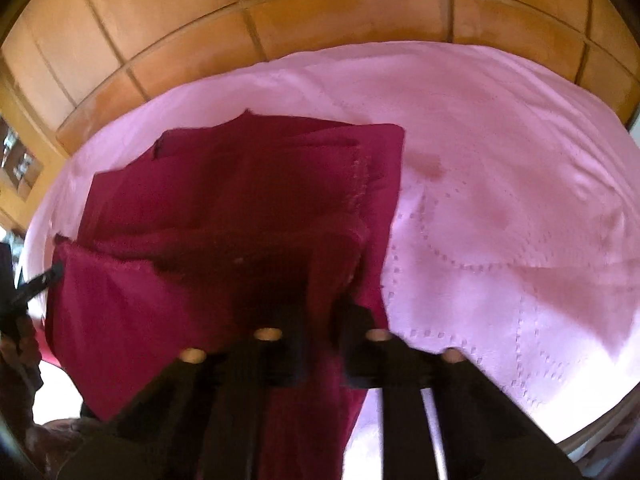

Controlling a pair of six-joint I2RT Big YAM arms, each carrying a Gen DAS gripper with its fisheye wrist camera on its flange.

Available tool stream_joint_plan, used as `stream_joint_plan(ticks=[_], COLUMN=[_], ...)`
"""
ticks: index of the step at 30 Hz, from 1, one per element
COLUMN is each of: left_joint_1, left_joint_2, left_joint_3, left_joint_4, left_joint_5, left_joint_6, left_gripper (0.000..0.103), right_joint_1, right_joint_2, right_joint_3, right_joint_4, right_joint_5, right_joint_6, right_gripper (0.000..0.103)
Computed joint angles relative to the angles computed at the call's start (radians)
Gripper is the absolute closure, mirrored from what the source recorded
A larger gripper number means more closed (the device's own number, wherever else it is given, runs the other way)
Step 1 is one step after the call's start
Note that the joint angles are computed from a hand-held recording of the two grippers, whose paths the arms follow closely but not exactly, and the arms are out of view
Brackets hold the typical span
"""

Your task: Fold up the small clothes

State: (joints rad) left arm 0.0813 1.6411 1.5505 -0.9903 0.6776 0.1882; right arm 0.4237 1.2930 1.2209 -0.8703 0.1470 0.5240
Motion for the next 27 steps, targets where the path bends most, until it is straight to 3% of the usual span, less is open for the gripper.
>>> stream_joint_plan(ticks=[8,14,17,27], left_joint_1=[0.025,0.014,-0.002,-0.089], left_joint_2=[-0.068,-0.032,0.025,0.326], left_joint_3=[-0.04,0.049,0.136,0.505], left_joint_4=[0.078,0.123,0.132,-0.035], left_joint_5=[0.069,0.059,0.034,-0.173], left_joint_6=[-0.013,-0.075,-0.103,-0.141], left_gripper=[0.096,0.096,0.096,0.096], right_joint_1=[0.026,-0.039,-0.091,-0.166], right_joint_2=[-0.105,-0.064,0.021,0.308], right_joint_3=[-0.01,0.049,0.128,0.318], right_joint_4=[0.031,0.108,0.117,0.03], right_joint_5=[0.045,-0.009,-0.038,-0.057], right_joint_6=[0.021,0.059,0.076,0.122], right_gripper=[0.096,0.096,0.096,0.096])
